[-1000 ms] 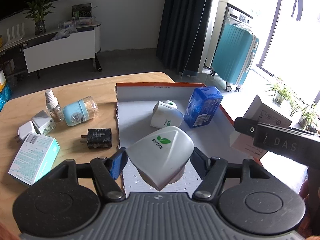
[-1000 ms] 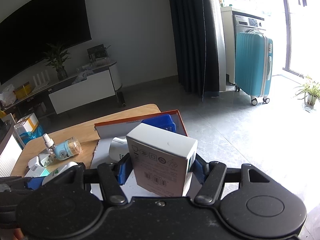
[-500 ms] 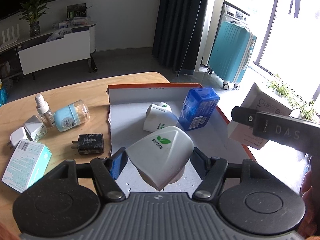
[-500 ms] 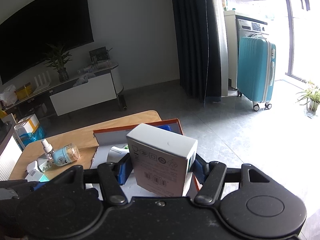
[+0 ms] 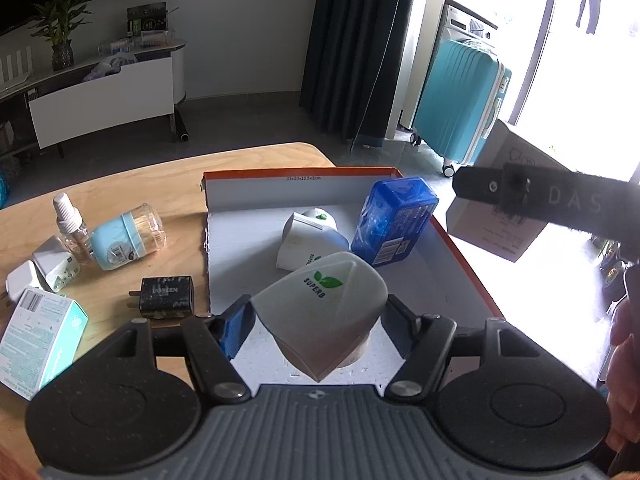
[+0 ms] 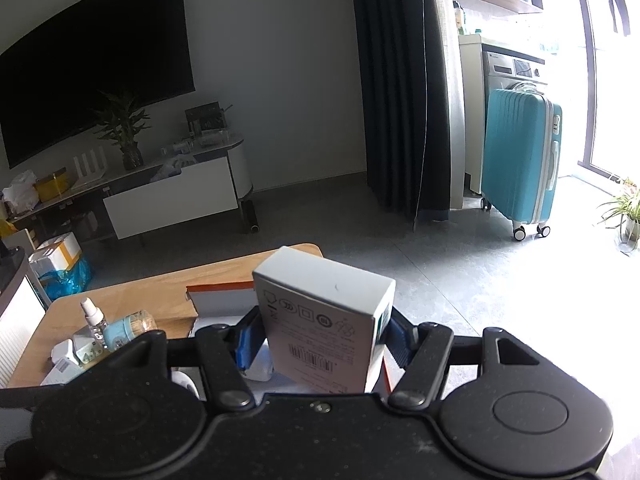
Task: Organize rigid objects
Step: 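Open the right gripper over the box to drop the white box while the left holds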
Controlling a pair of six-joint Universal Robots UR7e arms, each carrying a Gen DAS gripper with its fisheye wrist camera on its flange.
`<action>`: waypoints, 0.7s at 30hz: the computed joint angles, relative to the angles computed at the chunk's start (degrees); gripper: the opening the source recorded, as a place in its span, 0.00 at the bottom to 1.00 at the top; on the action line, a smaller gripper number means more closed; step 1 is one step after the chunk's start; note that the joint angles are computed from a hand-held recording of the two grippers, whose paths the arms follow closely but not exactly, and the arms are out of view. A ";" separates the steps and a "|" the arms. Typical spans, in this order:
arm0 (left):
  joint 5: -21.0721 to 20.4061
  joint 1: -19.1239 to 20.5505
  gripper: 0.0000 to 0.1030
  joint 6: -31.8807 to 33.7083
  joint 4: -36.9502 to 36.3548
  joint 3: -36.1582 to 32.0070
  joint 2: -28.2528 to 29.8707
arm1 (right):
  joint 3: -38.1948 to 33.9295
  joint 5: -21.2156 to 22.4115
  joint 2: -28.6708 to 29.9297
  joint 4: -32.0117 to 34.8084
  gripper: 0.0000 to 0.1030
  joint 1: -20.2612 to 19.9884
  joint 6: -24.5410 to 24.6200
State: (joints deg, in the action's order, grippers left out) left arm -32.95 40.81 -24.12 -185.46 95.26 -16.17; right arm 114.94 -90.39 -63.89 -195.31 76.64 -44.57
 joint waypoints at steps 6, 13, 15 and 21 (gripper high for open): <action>-0.40 0.44 0.68 0.38 0.08 -0.57 0.18 | -2.56 0.12 1.77 0.50 0.73 0.84 0.05; -1.08 1.02 0.68 1.25 -0.17 -1.31 0.36 | -6.41 0.65 4.11 1.68 0.73 1.91 -1.10; -1.27 1.26 0.68 1.50 -0.15 -1.51 0.38 | -7.53 0.55 4.83 2.16 0.73 2.18 -1.16; -1.51 1.96 0.68 2.01 -0.32 -1.97 0.41 | -10.32 0.33 6.77 3.56 0.73 2.68 -1.39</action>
State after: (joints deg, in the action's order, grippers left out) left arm -34.46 42.77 -22.11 -185.79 93.29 -15.76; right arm 104.62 -90.06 -57.12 -191.75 79.31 -45.96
